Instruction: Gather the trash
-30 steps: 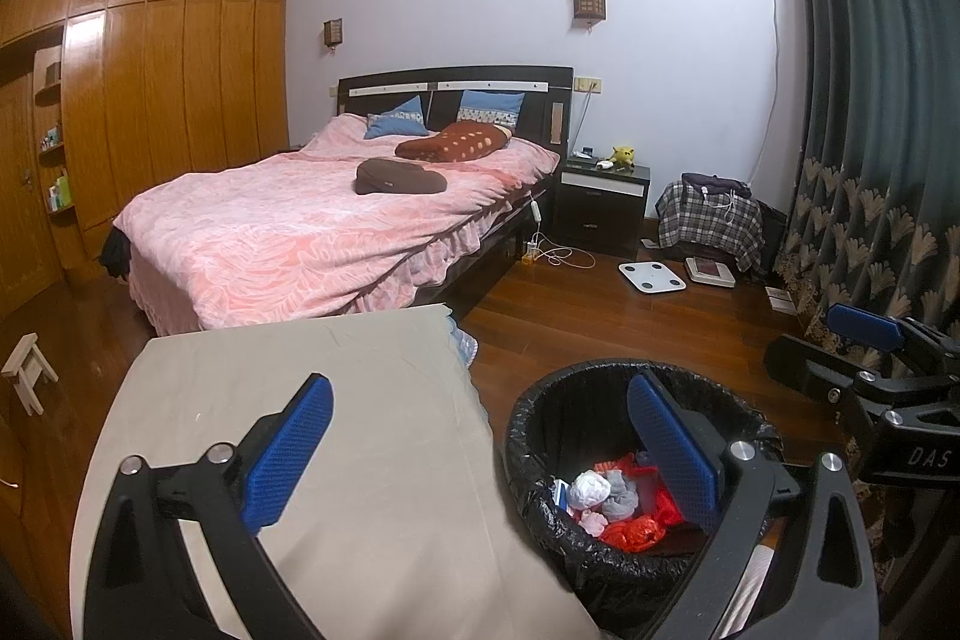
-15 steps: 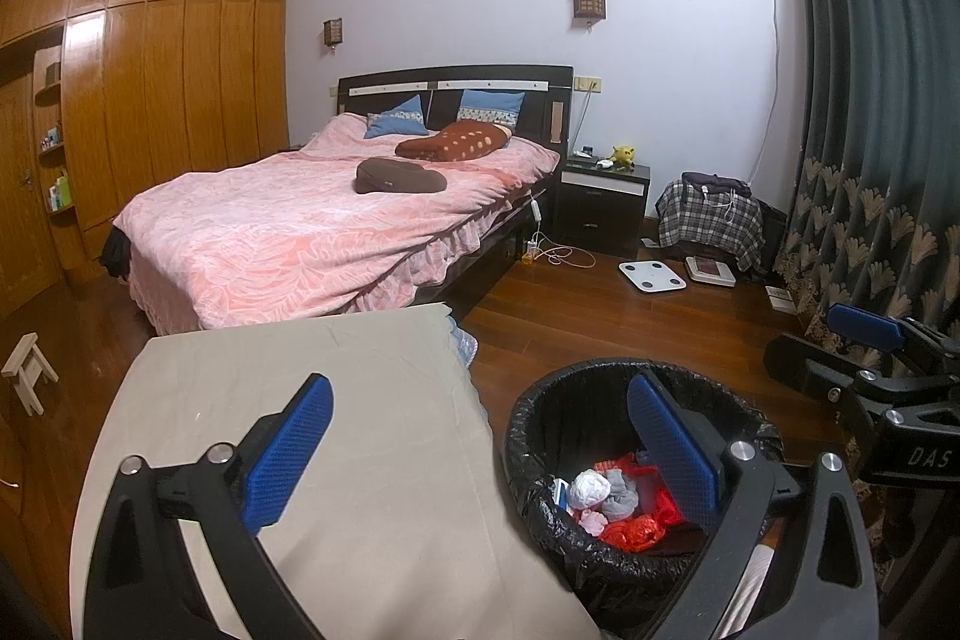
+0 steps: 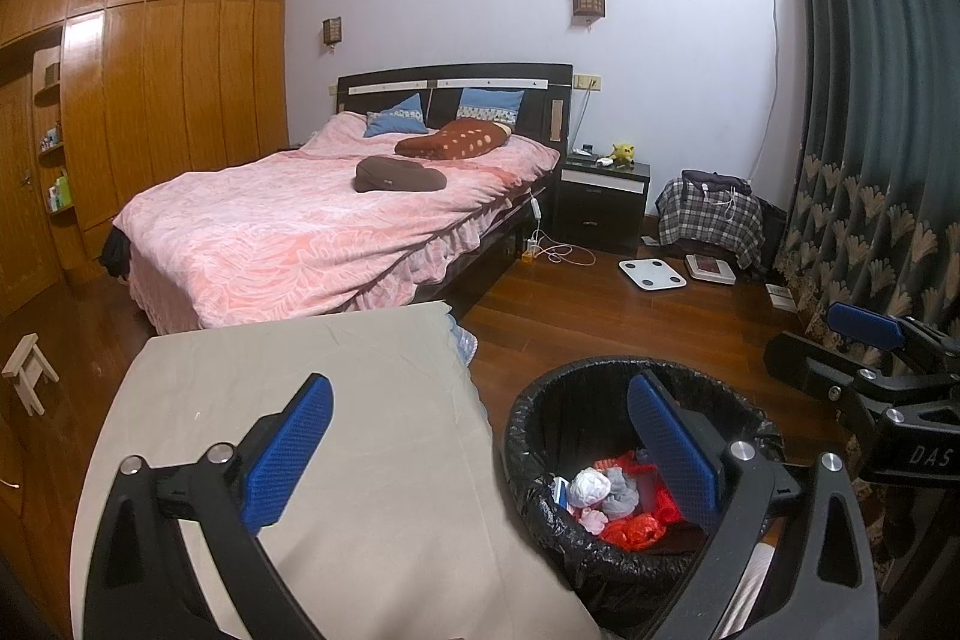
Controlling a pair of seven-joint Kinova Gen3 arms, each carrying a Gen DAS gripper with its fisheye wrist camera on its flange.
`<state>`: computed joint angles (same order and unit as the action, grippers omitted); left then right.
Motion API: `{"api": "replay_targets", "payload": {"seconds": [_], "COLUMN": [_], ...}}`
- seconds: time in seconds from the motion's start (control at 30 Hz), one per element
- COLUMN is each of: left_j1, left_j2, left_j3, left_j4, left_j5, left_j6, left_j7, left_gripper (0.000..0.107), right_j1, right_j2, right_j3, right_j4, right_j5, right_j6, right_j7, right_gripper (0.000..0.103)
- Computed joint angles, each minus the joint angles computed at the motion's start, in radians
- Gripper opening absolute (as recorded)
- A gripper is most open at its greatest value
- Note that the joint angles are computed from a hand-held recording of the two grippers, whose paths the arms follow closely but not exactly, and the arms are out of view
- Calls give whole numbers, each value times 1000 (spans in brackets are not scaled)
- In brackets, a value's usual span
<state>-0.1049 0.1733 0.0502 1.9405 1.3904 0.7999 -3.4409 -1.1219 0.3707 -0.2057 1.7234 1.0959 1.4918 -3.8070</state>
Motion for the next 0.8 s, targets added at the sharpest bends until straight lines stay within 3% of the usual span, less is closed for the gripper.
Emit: {"api": "replay_targets", "payload": {"seconds": [0.8], "left_j1": [-2], "left_j2": [-1], "left_j3": [0], "left_j4": [-3], "left_j5": [-8], "left_j6": [0], "left_j7": [7], "left_gripper": [97], "right_j1": [5], "right_j2": [0], "right_j3": [0], "right_j4": [-3], "right_j5": [-1], "right_j6": [-5], "right_j7": [6], "right_gripper": [98]}}
